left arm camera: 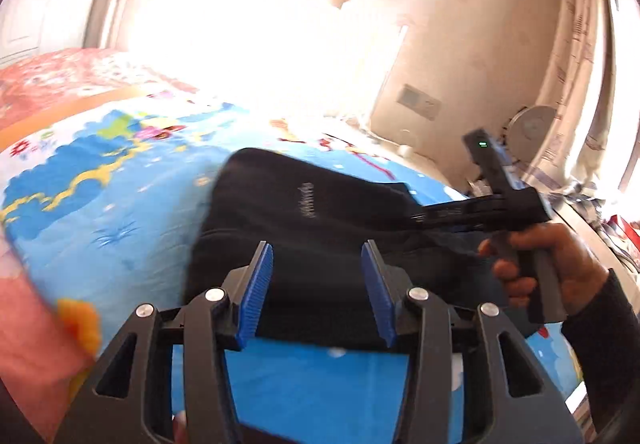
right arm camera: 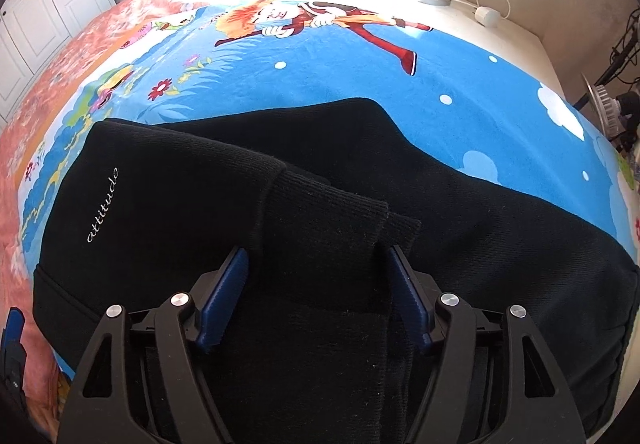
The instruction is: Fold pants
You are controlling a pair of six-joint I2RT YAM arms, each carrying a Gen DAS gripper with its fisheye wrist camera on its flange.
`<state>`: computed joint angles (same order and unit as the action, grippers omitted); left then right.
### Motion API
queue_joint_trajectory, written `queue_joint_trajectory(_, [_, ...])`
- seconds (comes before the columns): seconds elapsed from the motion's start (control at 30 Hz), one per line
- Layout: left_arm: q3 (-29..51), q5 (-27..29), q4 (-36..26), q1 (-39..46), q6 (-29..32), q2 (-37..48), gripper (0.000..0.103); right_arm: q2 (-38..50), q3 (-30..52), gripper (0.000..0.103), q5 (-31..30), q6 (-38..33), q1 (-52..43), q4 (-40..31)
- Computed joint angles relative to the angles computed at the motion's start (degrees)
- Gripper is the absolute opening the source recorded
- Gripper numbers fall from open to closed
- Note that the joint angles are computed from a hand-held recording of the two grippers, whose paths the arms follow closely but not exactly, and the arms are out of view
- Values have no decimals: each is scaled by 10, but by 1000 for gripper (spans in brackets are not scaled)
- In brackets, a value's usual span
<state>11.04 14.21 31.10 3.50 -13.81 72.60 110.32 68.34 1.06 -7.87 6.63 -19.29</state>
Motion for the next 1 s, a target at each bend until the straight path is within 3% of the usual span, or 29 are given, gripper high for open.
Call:
queue_joint_trajectory(0.07, [-17,16,-21,59,36,-8,46,-60,-46,68,54,10,28,48])
queue_joint_trajectory(0.2, [-32,38,9,122,83,60,46,-106,-52,81,-6,2,75,43])
queue_joint_trajectory(0.23, [-42,44,1,132,92,44,46,-98,-42,83,-5,-2,95,39])
queue_joint_trajectory(0.33, [-15,-13,8,82,93,89,46,-46,5,83,10,-4,154,23])
queue_joint_trajectory(0.43, [7,-15,30,74,78,132,45,15,58,80,44,1,203,20])
queue_joint_trajectory(0.47, [7,-19,34,71,78,131,43,35,73,80,59,6,216,23])
queue_joint_trajectory(0.53, [14,-30,33,63,88,138,19,81,111,80,95,8,231,23])
queue_joint_trajectory(0.63, [17,-13,26,76,101,150,17,136,143,79,149,16,235,34])
queue_joint_trajectory(0.7, [20,27,19,104,103,160,17,150,137,85,149,25,227,58])
queue_joint_trajectory(0.83, [-6,45,2,136,107,115,20,146,115,90,178,22,234,97])
queue_joint_trajectory(1.0, [-45,-4,-44,129,104,-51,20,150,113,93,170,30,230,106])
